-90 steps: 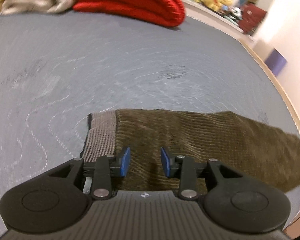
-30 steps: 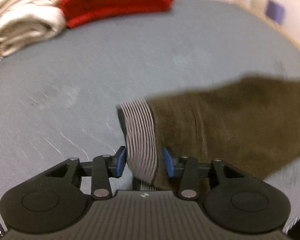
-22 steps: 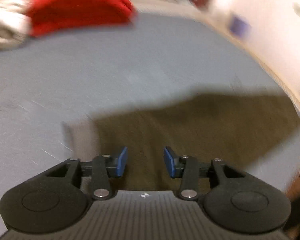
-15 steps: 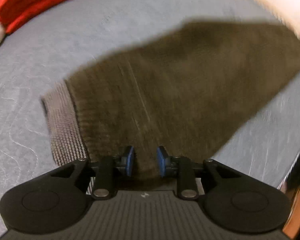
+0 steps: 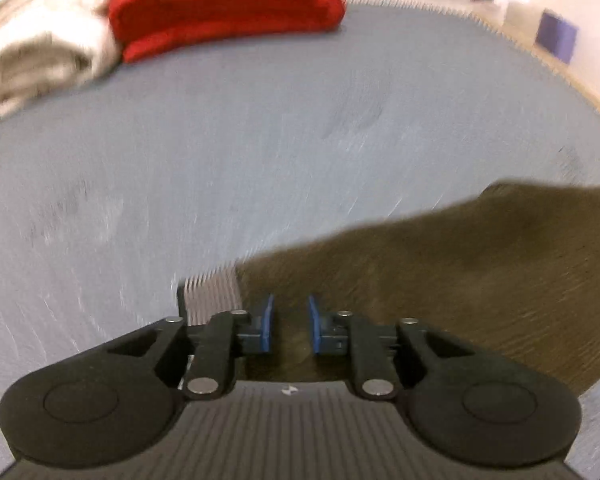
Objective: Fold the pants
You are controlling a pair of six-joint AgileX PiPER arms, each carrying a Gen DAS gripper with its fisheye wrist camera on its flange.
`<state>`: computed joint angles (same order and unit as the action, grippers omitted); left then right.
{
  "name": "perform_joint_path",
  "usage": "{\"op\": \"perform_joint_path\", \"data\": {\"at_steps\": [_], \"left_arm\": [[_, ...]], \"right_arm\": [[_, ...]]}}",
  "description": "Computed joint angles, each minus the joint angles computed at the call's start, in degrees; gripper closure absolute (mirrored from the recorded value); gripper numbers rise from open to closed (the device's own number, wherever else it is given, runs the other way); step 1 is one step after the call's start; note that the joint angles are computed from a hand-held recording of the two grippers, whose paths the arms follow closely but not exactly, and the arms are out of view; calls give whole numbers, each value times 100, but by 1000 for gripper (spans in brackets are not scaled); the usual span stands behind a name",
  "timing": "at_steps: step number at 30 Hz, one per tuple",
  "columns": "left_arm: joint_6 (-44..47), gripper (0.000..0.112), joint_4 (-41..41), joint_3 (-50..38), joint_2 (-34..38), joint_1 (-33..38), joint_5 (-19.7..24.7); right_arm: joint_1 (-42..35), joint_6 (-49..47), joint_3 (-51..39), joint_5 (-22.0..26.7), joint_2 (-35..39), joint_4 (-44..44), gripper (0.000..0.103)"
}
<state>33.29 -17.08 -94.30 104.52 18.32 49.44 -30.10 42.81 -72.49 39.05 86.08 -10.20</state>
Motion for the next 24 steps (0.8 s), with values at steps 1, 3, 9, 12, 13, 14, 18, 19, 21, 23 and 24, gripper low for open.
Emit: {"op": "perform_joint_path", "data": {"at_steps": [1,3,9,12,13,14,18,19,21,23,24], "left_arm": [[268,76,-316,243,-262,0,-200],[571,65,-699,689,-680,-104,-571],[1349,54,-1102,1771,-1389,-865,-1646],[1471,54,-1002,2062,-1346,-1354,-2072],[1586,54,-1073,2324,-1416,-1443,-2243],[1486,54,-971,2378,-1387,-1565,-2303],[1549,54,-1283,2822,-1582,-1786,-2367],[1571,54,-1375,2850,-1602,-1802,-2332],[1579,52,-1420,2818,-1608,-1866,-2310],[1678,49,-1445,2868,-1682,-1933,-2413],[1728,49,-1456,2888,-1685,-1969,-2504]], "right_arm": [[-73,195,88,-132,-99,-222,62],[-302,287,229,-304,-188,-320,55],[-1004,-1343,419,-298,12,1349,46],[-1084,-1759,505,-313,37,1817,45],[-1070,-1811,537,-365,59,1902,44],[-1060,-1873,535,-348,49,2004,44],[-898,-1859,509,-405,117,1982,43],[-812,-1765,508,-435,137,1864,42],[-647,-1419,502,-477,165,1482,42],[-606,-1210,509,-522,174,1356,60],[-581,-1087,521,-544,183,1284,67]]}}
